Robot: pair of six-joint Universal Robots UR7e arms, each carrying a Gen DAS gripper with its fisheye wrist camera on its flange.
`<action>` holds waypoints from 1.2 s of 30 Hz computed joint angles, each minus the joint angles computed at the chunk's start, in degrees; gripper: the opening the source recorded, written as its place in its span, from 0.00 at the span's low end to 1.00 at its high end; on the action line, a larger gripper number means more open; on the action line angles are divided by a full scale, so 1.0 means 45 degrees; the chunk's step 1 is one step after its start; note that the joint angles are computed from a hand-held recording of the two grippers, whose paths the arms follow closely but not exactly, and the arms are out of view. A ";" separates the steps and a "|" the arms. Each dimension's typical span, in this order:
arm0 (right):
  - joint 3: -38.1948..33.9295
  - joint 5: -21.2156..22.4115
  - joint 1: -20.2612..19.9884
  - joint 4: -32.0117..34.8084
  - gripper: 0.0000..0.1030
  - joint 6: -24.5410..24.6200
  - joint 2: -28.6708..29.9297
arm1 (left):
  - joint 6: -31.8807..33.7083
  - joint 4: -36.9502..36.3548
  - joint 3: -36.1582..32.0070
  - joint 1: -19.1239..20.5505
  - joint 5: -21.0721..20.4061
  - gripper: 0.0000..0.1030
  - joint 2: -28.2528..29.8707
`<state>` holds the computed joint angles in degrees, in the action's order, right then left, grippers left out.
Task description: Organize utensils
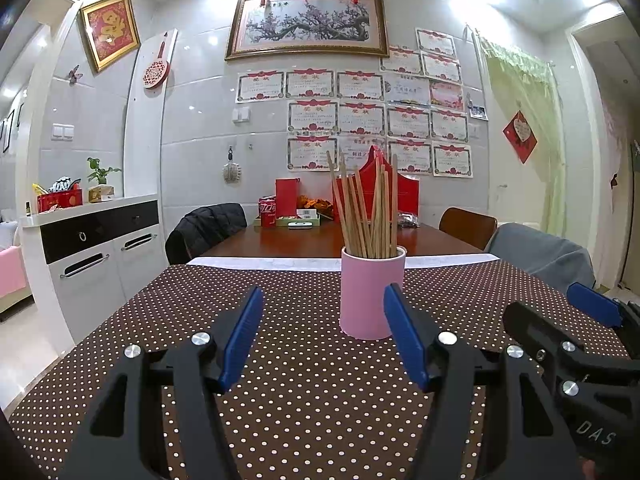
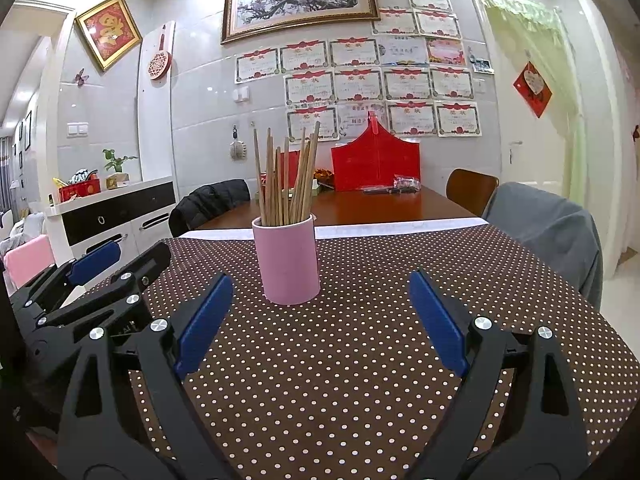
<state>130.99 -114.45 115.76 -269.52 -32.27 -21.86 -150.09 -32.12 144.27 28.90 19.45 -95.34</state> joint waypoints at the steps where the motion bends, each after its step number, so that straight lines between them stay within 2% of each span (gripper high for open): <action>1: 0.0007 0.0003 -0.0005 0.0003 0.86 0.0010 0.0000 | 0.0000 0.0000 0.0000 0.0000 0.0000 0.61 0.0000; 11: 0.0035 0.0042 -0.0104 0.0040 0.86 0.0158 -0.0002 | -0.0055 0.0097 -0.0034 0.0136 0.0255 0.61 0.0056; 36: 0.0039 0.0043 -0.0111 0.0034 0.87 0.0161 -0.0001 | 0.0035 -0.0003 -0.0010 0.0098 0.0194 0.61 0.0055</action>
<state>131.17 -114.26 115.26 -269.36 -31.54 -21.86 -149.93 -32.14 144.23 29.35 20.33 -95.09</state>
